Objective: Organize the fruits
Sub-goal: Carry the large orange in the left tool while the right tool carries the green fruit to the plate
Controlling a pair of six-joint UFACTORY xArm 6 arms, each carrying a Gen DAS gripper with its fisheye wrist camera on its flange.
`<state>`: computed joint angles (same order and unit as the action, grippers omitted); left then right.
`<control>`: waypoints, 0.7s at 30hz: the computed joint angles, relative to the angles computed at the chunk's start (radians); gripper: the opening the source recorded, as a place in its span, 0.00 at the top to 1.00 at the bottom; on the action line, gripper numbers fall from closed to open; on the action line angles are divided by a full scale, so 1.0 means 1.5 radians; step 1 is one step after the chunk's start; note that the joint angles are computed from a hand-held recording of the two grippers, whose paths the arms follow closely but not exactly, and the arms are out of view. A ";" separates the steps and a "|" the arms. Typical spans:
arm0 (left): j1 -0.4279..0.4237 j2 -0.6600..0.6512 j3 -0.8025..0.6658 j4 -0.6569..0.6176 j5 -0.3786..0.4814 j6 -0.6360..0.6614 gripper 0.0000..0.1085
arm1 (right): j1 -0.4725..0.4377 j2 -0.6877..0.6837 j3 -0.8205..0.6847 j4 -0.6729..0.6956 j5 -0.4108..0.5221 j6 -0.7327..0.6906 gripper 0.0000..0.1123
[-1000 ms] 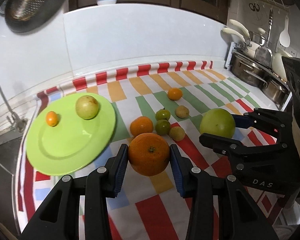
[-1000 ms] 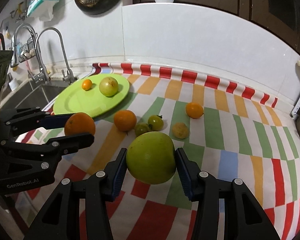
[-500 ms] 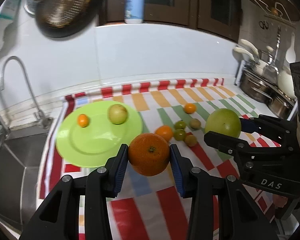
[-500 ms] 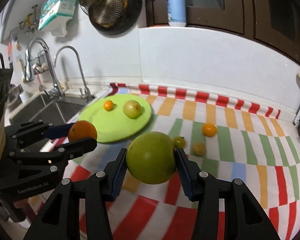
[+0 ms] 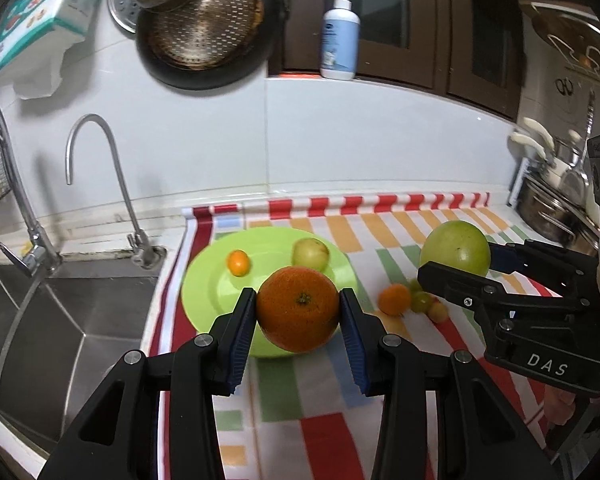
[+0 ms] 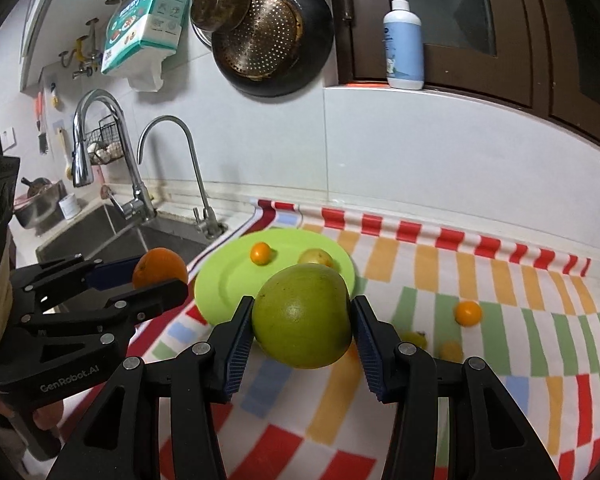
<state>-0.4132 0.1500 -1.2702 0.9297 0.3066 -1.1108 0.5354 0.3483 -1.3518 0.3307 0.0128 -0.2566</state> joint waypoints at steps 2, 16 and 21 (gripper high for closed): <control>0.008 0.007 -0.008 -0.001 0.000 0.004 0.62 | 0.000 0.027 -0.039 -0.009 0.013 0.004 0.56; 0.065 0.105 -0.090 -0.110 0.003 0.122 0.62 | -0.003 0.228 -0.333 -0.042 0.171 0.024 0.56; 0.078 0.144 -0.117 -0.174 0.001 0.186 0.62 | -0.006 0.302 -0.433 -0.058 0.237 0.052 0.56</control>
